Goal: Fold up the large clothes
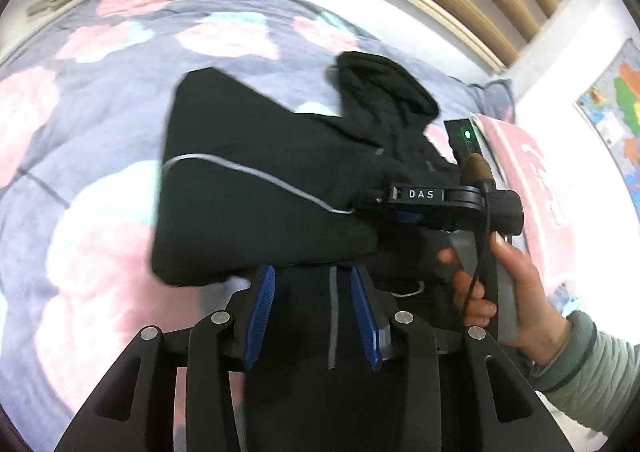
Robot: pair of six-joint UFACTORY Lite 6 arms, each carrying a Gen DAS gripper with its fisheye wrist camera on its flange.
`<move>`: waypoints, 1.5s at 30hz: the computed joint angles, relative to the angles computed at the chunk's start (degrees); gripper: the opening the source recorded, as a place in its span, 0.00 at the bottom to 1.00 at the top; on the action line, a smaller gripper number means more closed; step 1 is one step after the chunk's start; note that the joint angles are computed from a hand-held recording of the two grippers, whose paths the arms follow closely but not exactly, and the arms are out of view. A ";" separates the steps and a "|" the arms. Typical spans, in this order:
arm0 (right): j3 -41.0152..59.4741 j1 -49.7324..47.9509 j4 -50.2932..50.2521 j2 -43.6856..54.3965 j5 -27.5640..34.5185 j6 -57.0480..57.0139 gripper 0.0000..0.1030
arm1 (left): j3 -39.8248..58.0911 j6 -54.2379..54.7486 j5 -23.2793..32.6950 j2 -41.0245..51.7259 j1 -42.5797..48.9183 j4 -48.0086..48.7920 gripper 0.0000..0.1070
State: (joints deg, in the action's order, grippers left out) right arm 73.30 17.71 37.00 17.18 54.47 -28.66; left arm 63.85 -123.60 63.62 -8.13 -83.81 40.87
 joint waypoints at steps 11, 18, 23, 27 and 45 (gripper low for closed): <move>7.87 -8.60 -12.27 -15.91 4.30 -2.65 0.31 | 3.63 8.10 -0.48 1.46 10.38 2.36 0.38; 16.23 -28.34 -17.15 -9.29 4.01 -13.05 0.31 | 17.20 22.78 -12.77 17.89 22.61 -1.04 0.38; 13.90 -34.62 -20.75 -1.87 -2.44 -14.63 0.31 | 27.45 31.23 -19.07 32.37 28.28 -7.41 0.38; 9.84 -36.66 -21.93 2.98 -6.64 -13.58 0.32 | 34.62 36.84 -18.90 42.65 30.88 -13.04 0.38; 8.14 -28.43 -15.06 -3.27 -3.58 -18.42 0.65 | 43.47 40.81 -14.69 44.53 34.18 -13.22 0.42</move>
